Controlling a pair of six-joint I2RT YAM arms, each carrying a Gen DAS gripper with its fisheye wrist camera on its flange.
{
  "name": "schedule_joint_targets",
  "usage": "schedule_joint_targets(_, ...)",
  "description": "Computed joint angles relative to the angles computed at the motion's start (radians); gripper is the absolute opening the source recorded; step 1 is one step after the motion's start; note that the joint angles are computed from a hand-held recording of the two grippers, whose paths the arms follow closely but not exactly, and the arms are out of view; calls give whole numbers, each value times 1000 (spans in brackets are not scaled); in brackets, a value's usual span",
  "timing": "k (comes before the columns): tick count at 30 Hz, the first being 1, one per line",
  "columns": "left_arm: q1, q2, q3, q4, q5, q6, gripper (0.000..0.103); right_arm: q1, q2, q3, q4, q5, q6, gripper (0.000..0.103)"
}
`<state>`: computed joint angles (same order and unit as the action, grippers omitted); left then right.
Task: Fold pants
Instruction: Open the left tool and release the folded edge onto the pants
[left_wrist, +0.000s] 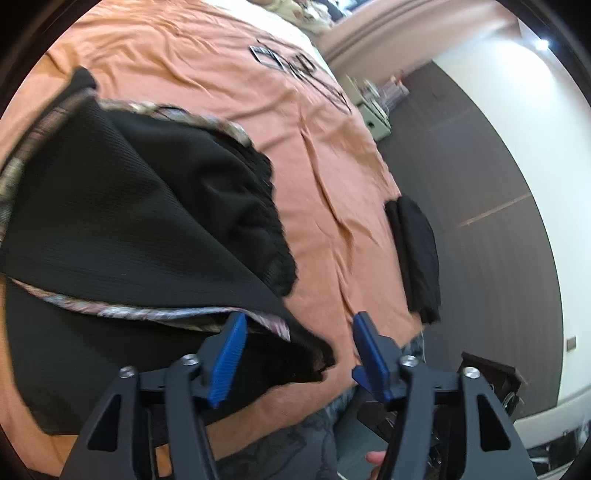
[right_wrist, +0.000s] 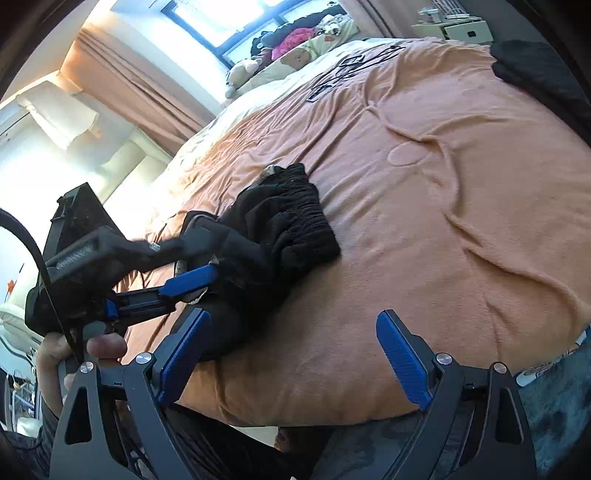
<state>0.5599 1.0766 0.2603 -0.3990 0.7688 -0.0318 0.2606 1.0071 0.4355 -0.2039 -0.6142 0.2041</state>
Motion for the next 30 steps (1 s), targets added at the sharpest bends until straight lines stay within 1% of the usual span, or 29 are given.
schedule_joint_targets(4, 165, 37, 53, -131, 27, 175, 64, 56, 17, 2, 26, 34, 18, 91)
schedule_joint_targets(6, 285, 88, 87, -197, 33, 299, 64, 91, 33, 7, 38, 70, 28, 91)
schedule_joint_targets(7, 319, 110, 97, -210, 33, 334, 64, 109, 42, 8, 46, 89, 33, 91)
schedule_joint_targets(10, 469, 210, 144, -265, 20, 481, 64, 147, 78, 17, 62, 125, 44, 91)
schedule_joint_targets(13, 587, 312, 191, -286, 3, 584, 64, 180, 107, 29, 73, 158, 57, 91)
schedule_joint_targets(17, 692, 438, 253, -276, -21, 654, 65, 204, 137, 45, 80, 179, 75, 91)
schedule_joint_targets(18, 702, 456, 264, -270, -28, 657, 65, 208, 147, 50, 81, 183, 78, 91)
schedule_joint_targets(22, 739, 560, 316, -221, -54, 656, 65, 242, 172, 61, 99, 214, 101, 91)
schedule_joint_targets(26, 743, 625, 342, -159, -75, 627, 65, 266, 199, 72, 109, 239, 117, 91)
schedule_joint_targets(30, 759, 702, 373, -103, -106, 630, 65, 277, 223, 80, 114, 254, 128, 91)
